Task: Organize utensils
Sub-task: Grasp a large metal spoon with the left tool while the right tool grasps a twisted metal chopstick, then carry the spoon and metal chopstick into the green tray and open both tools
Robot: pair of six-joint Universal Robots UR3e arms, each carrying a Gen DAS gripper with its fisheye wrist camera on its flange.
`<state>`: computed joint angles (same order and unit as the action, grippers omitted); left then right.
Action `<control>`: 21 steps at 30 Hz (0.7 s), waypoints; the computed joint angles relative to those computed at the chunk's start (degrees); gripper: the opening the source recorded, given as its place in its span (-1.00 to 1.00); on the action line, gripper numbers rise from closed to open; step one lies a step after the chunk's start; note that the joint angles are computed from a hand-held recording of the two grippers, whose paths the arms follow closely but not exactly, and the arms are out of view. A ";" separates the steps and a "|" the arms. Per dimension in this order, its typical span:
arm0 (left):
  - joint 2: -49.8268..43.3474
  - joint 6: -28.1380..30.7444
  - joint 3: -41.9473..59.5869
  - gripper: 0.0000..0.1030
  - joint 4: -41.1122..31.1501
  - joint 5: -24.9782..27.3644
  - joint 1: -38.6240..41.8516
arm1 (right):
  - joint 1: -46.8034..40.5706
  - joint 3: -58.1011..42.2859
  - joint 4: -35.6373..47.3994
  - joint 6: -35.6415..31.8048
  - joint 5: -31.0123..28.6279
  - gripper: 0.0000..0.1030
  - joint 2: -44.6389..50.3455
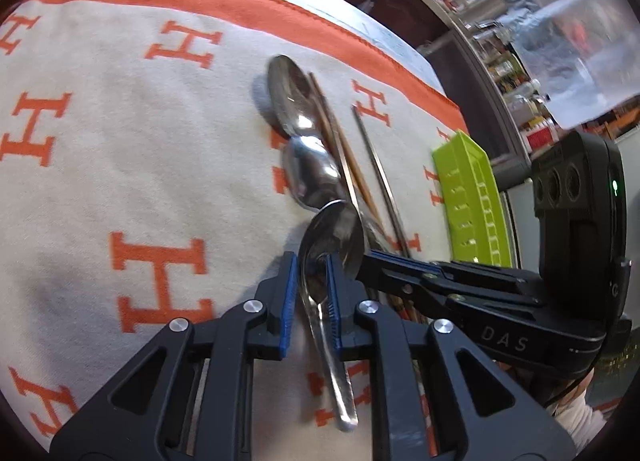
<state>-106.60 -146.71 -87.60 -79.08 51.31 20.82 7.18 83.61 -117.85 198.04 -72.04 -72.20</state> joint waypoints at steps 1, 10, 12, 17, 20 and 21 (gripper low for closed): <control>0.24 0.34 -0.21 -0.79 0.01 0.22 -0.49 | 0.03 0.08 -0.26 -0.01 -0.01 -0.84 0.03; 3.85 -6.68 -3.75 -1.00 5.39 3.18 -1.21 | -1.07 3.74 -3.54 0.09 1.65 -0.86 -1.50; 4.34 -7.38 -3.61 -1.00 4.99 4.05 -1.25 | -1.74 4.88 -3.82 0.08 2.36 -0.86 -2.31; 6.75 -8.40 -3.29 -1.00 3.56 4.21 -0.66 | -2.64 7.37 -4.63 0.20 4.43 -0.88 -4.74; 8.12 -6.59 -1.28 -1.00 -1.00 2.80 1.10 | -3.35 9.30 -5.30 0.23 5.27 -0.88 -7.21; 8.66 -6.00 -0.68 -1.00 -2.52 2.47 1.64 | -3.72 9.96 -5.36 0.00 5.60 -0.88 -8.29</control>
